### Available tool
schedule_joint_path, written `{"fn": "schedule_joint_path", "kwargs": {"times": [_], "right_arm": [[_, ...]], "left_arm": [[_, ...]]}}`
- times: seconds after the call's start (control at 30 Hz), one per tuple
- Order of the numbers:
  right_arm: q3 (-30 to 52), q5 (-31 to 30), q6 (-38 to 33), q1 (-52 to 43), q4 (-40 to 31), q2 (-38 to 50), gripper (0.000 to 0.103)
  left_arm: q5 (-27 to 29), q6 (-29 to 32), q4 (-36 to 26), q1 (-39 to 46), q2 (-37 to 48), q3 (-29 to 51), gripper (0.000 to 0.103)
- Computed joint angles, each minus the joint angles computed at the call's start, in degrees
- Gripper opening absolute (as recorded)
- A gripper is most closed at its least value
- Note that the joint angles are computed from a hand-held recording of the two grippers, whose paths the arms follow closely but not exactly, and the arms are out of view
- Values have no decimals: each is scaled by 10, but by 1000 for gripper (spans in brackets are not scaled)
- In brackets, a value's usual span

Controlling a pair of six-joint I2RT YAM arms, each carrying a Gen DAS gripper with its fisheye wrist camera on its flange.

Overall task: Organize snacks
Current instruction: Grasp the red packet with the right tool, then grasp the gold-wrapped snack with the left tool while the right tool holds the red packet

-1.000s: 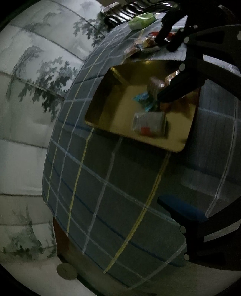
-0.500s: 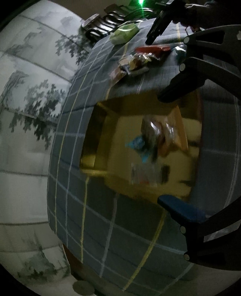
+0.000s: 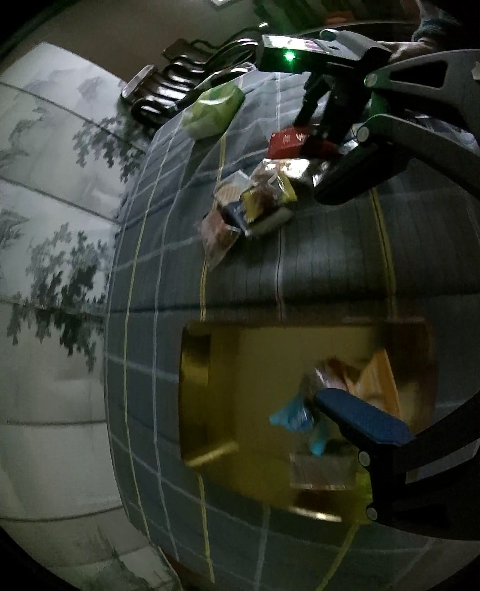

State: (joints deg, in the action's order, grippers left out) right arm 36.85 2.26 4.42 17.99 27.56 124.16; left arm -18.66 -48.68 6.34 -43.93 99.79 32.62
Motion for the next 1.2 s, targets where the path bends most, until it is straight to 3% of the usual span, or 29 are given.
{"fn": "schedule_joint_path", "kwargs": {"times": [0.3, 0.47, 0.77, 0.87, 1.0, 1.2], "right_arm": [[-69, -75, -45, -55, 121, 9, 59], [-64, -97, -62, -71, 134, 16, 46], [8, -103, -91, -155, 127, 57, 46], [32, -117, -93, -181, 118, 67, 46], [38, -104, -97, -174, 116, 72, 48], [39, -109, -100, -178, 117, 74, 49]], "left_arm": [[21, 33, -8, -2, 88, 91, 98], [23, 68, -5, -3, 133, 134, 98], [8, 119, 4, -27, 217, 192, 98], [11, 122, -2, -34, 241, 215, 93], [19, 122, -3, -36, 266, 243, 67], [22, 122, -14, -33, 299, 289, 62]]}}
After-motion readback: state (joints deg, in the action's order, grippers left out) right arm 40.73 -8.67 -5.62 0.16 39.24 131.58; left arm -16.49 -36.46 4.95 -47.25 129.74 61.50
